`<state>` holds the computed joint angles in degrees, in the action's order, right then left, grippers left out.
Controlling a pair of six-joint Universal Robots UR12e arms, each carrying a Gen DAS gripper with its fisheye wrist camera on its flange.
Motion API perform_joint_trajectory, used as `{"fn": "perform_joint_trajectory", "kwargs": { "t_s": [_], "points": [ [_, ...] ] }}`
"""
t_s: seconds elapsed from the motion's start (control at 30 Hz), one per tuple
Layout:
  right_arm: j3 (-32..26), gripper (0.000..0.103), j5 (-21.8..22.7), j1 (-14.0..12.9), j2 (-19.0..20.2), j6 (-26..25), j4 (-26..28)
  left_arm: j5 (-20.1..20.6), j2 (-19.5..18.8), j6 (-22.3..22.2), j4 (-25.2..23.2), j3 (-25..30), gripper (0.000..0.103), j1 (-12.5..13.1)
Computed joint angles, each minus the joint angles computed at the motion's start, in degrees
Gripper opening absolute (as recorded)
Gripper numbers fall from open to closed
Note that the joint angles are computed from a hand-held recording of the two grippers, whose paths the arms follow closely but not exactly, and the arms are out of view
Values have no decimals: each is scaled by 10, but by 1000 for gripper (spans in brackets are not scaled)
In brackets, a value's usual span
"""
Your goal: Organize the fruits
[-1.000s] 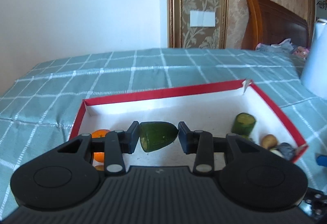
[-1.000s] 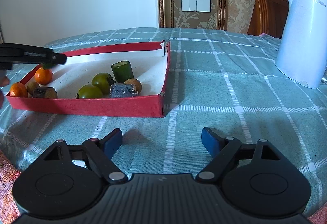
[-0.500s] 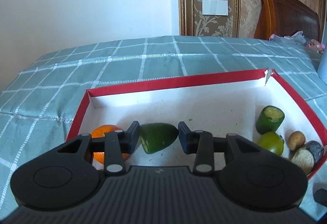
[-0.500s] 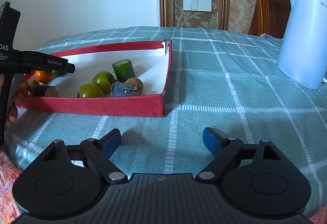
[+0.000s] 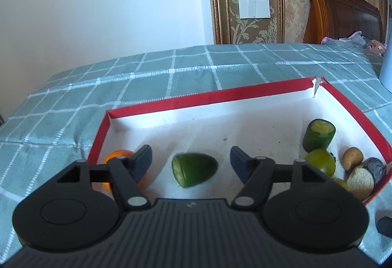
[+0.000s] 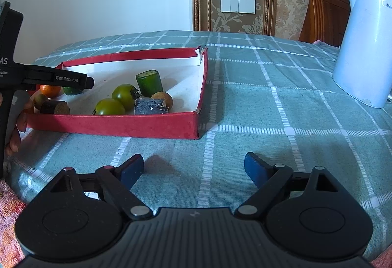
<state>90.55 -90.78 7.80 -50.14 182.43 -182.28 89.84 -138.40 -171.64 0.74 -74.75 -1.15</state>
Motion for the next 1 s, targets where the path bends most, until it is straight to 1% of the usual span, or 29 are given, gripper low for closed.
{"fn": "perform_joint_trajectory", "kwargs": {
  "t_s": [0.1, 0.13, 0.2, 0.27, 0.4, 0.6, 0.7, 0.8, 0.83, 0.9, 0.97, 1.0],
  "points": [
    [0, 90, 0, 0, 0, 0, 0, 15, 3, -8, 17, -6, 81, -1],
    [0, 90, 0, 0, 0, 0, 0, 18, 5, -14, 21, -9, 86, 0],
    [0, 90, 0, 0, 0, 0, 0, 21, 9, -25, 30, -15, 87, 2],
    [0, 90, -1, 0, 0, 0, 0, 29, 14, -34, 39, -22, 92, 3],
    [-1, 90, -1, 0, 0, 0, 1, 24, 26, -46, 40, -36, 92, 7],
    [1, 91, 3, -1, 0, -1, -1, 16, 52, -67, 61, -74, 94, 11],
    [1, 91, 3, -1, 0, 0, -1, 5, 70, -80, 90, -104, 99, 15],
    [2, 91, 3, -1, 0, 4, -3, 9, 87, -91, 119, -134, 103, 15],
    [2, 91, -2, -1, -1, 9, -3, 8, 92, -92, 131, -143, 103, 15],
    [4, 92, -8, 0, -5, 38, 4, 17, 100, -86, 156, -162, 103, 13],
    [10, 94, 8, -2, -11, 65, 7, 27, 110, -84, 163, -177, 103, 11],
    [13, 94, 13, -1, -14, 76, 7, 25, 114, -86, 163, -185, 103, 11]
  ]
}}
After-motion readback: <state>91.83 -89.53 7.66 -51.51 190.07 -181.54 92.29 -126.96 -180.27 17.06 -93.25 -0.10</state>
